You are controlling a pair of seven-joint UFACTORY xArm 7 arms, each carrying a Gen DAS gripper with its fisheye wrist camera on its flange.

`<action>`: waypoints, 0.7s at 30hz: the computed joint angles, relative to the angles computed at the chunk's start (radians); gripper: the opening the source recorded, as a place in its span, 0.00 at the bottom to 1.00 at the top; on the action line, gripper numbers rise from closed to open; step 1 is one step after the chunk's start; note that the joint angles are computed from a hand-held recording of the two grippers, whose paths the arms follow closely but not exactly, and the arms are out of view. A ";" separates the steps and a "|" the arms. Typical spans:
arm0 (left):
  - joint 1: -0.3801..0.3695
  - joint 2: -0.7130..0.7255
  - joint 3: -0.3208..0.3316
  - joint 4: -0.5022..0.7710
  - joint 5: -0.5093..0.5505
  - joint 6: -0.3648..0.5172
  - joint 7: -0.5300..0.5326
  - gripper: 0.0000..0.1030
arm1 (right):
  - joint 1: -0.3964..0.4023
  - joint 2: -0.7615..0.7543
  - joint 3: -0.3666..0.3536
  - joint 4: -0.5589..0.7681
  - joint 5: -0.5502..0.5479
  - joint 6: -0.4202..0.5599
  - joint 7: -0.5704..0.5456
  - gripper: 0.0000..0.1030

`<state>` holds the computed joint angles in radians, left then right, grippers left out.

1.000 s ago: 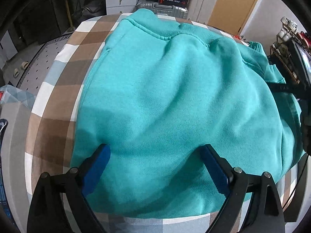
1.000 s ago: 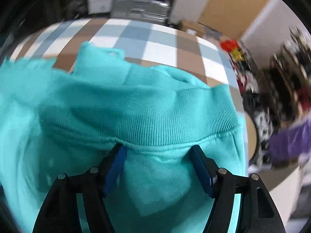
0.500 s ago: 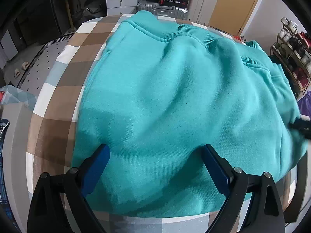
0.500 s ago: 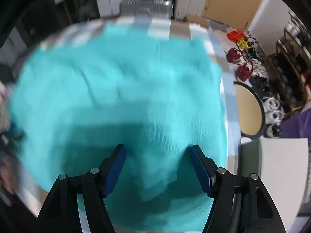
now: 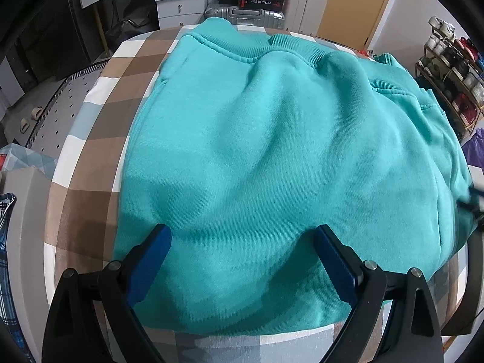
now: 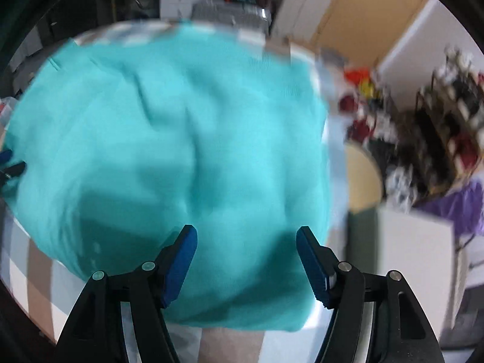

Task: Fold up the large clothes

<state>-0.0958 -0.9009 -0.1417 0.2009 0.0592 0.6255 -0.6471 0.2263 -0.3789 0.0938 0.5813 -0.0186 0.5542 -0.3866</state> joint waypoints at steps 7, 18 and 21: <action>0.000 -0.027 -0.008 0.007 0.007 0.046 0.007 0.90 | 0.025 0.001 -0.029 -0.071 0.045 -0.092 -0.006 0.68; -0.074 -0.120 -0.040 0.037 0.002 -0.063 -0.080 0.90 | 0.077 -0.354 -0.391 -0.206 0.647 0.210 -0.230 0.93; -0.130 0.009 -0.022 0.074 -0.036 -0.152 -0.047 0.90 | 0.059 -0.272 -0.413 -0.194 0.752 0.274 -0.200 0.93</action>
<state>-0.2259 -0.8916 -0.1642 0.2749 0.0229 0.4733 -0.6943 0.2856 -0.6507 -0.3196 0.3875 0.7330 0.8282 -0.5870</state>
